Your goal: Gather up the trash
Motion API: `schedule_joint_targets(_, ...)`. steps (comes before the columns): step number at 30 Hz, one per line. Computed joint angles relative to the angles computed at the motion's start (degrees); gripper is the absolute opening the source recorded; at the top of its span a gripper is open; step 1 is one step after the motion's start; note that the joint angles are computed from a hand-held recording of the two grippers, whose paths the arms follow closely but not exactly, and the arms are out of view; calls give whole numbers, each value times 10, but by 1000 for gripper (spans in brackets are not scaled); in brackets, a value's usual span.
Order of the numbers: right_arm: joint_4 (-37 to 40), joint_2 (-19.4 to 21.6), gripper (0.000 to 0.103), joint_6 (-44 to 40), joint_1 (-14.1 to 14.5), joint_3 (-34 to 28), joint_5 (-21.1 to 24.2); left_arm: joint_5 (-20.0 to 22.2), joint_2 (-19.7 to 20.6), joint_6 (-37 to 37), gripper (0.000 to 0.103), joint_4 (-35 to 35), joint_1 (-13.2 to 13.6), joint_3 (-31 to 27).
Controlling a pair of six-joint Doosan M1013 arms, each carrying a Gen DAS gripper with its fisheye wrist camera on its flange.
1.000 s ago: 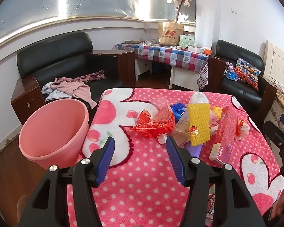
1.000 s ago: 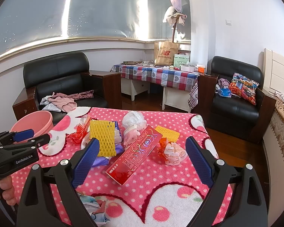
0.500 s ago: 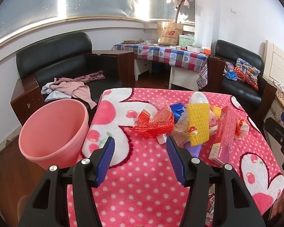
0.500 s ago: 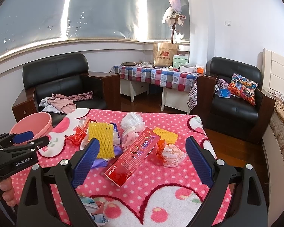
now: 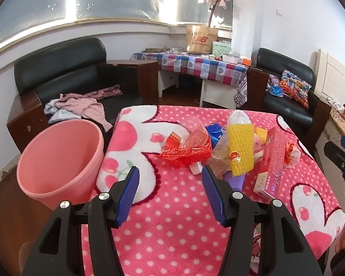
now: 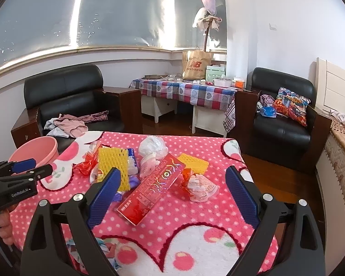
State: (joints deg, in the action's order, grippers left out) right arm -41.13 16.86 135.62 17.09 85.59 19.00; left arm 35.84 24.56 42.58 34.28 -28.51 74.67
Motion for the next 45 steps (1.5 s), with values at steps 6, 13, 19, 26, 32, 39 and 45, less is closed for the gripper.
schedule_joint_targets(6,54,2,93,-35,-9,1,-7,-43,-1,62,57,-62,15,5)
schedule_joint_targets(13,161,9,93,-133,-18,-6,-11,-51,25,227,57,-182,28,-31)
schedule_joint_targets(19,246,19,93,-218,-23,-20,2,-22,56,290,45,-191,22,-69)
schedule_joint_targets(26,387,38,86,-340,-30,-49,39,-5,79,332,33,-187,17,-95)
schedule_joint_targets(32,481,56,77,-422,-33,-79,76,-6,85,335,16,-175,16,-100)
schedule_joint_targets(39,563,85,71,-497,-29,-127,132,-33,68,320,4,-181,22,-79)
schedule_joint_targets(45,572,117,71,-521,-20,-180,179,-63,46,336,2,-227,33,-53)
